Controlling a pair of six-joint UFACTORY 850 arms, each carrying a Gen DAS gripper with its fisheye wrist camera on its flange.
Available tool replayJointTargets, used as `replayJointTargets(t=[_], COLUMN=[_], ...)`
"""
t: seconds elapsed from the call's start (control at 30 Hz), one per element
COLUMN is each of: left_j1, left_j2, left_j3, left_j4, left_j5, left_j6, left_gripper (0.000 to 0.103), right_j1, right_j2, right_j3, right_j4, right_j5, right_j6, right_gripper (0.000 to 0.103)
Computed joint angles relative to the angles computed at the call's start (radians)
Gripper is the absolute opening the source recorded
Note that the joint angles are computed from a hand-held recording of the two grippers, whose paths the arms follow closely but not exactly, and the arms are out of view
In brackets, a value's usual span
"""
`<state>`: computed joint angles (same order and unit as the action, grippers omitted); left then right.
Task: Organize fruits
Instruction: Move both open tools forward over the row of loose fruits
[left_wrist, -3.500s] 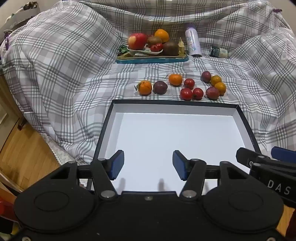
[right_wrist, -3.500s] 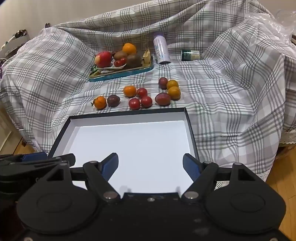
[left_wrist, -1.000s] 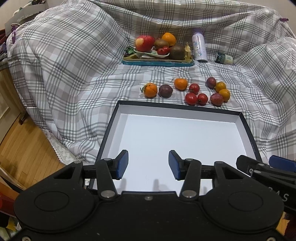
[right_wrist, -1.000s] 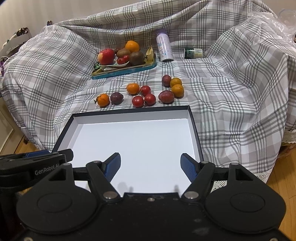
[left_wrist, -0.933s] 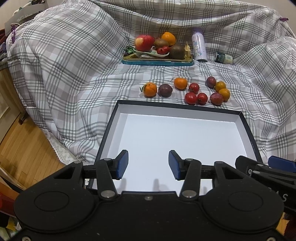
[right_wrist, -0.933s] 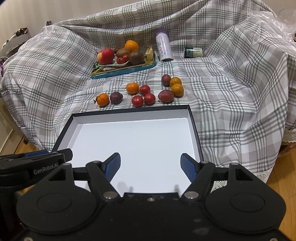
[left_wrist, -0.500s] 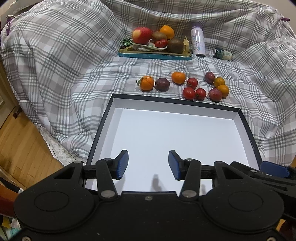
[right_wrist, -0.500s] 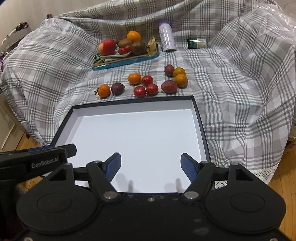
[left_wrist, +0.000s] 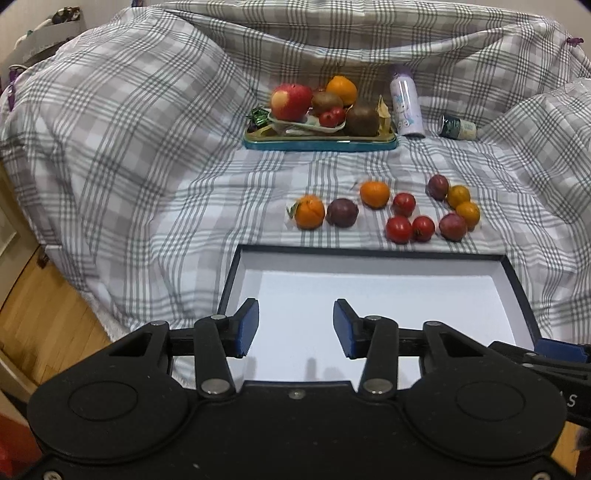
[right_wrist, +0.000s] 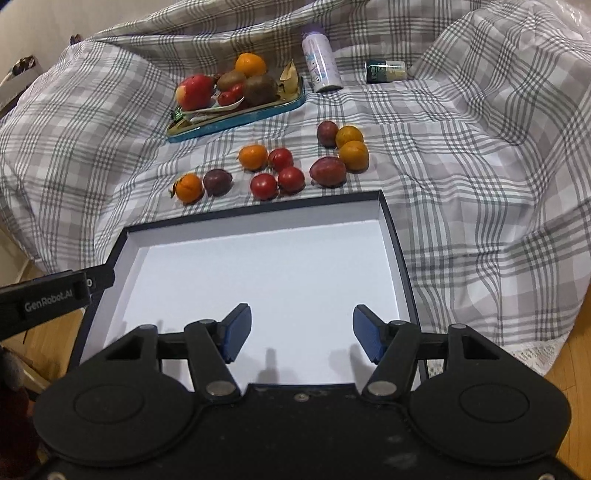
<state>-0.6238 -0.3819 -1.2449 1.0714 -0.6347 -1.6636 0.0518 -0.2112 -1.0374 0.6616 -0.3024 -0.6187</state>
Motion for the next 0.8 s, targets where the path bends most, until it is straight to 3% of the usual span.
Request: replayJointTargets(t=[0.2,0.47,0.8], left_j1=[0.044,0.095,0.150], left_j2=[-0.054,-0.155,-0.276], left_j3=[-0.076,-0.202,-0.357], left_j4=[-0.057,-0.124,-0.241], left_j5=[0.034,0.034,0.029], left_j6=[0.099,0.227,0.399], left_gripper=[0.052,0.052,0.052], right_j1=[0.005,-0.002,0.000], right_j2=[-0.070,-0.195,-0.374], right_j3=[-0.086,-0.240,-0.454], right_j4=[-0.056,-0.092,-0.385], right_j5=[0.047,0.044,0.030], right_j6=[0.070,0.131,0.446], right_gripper=[0.065,0.065,0.065])
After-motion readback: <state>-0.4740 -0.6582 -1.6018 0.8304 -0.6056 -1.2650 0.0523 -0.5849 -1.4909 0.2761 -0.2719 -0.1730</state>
